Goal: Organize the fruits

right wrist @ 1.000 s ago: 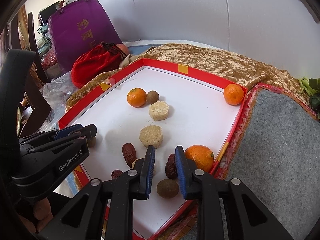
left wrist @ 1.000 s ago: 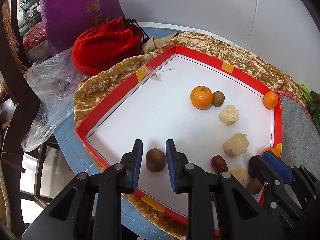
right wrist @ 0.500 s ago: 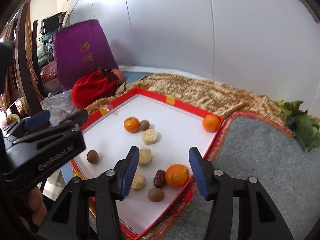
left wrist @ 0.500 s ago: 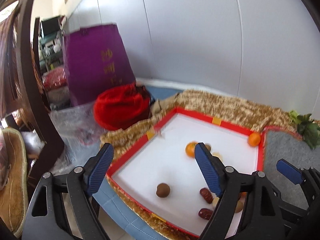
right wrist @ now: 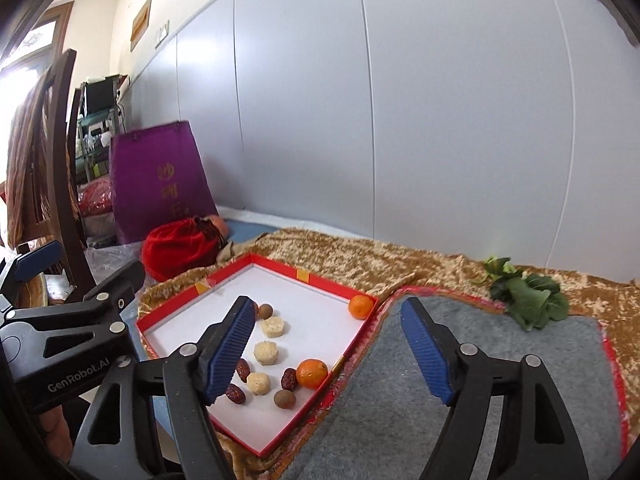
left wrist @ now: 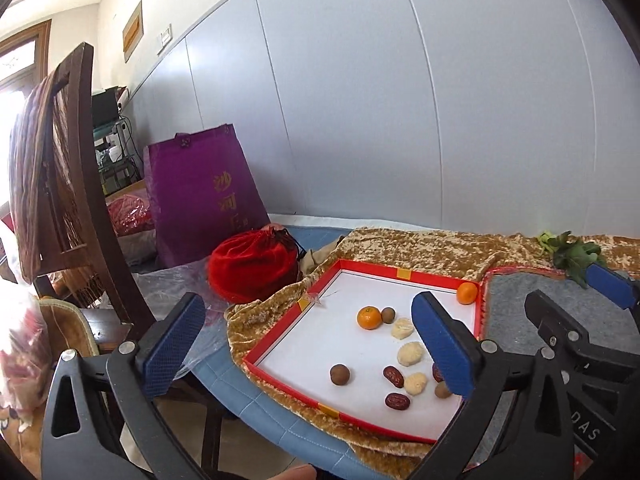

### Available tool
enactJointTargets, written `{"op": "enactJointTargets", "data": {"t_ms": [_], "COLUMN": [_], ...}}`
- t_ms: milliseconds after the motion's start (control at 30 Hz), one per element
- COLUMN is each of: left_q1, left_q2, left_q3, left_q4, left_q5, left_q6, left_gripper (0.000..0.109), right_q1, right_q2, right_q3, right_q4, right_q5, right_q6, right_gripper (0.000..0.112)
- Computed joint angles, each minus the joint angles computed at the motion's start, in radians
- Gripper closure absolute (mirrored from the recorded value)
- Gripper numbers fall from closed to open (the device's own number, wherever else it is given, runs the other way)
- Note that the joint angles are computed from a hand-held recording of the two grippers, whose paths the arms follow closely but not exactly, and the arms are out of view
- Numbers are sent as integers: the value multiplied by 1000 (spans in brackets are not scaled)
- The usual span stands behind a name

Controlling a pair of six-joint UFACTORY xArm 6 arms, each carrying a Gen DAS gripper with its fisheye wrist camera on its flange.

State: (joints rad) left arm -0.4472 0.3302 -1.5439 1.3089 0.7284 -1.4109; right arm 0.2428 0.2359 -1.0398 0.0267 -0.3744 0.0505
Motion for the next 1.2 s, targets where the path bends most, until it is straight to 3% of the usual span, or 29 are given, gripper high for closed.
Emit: {"op": "enactJointTargets", "data": {"t_ms": [100,267,467,533,667,767,867,967,1200], "left_q1": [-13,-31,-37,-43,-46,-45,-45,-49,-46], "left_q2": [-61,-135,-231,-264,-322,-352,-374,-391,-411], "left_q3": [49,115,200,229,273,293,306,317,328], "left_q4": [-7,-39,-61,-38,-17,-9,-12,-6,-12], "left_q5": [1,2,14,33,46,46,45,59,72], "left_q6": [0,17,9,-18,-46,-63,-60,-66,-73], "left_gripper": [6,6,6,6,6,6,6,6,6], "right_q1": [14,-5,27,26,69,124,132,170,210], "right_q2": [-66,-146,-219,-242,-281,-306,-327,-341,-365], "right_q3": [70,135,194,205,229,236,245,246,254], "right_q4": [33,-139,-81,-128,-37,137,145,280,356], "right_q5": [-5,91,89,83,71,69,67,65,56], "right_q6": [-34,122,76,117,12,-152,-153,-278,-364], "right_gripper": [26,25,25,25,25,25,25,25,25]}}
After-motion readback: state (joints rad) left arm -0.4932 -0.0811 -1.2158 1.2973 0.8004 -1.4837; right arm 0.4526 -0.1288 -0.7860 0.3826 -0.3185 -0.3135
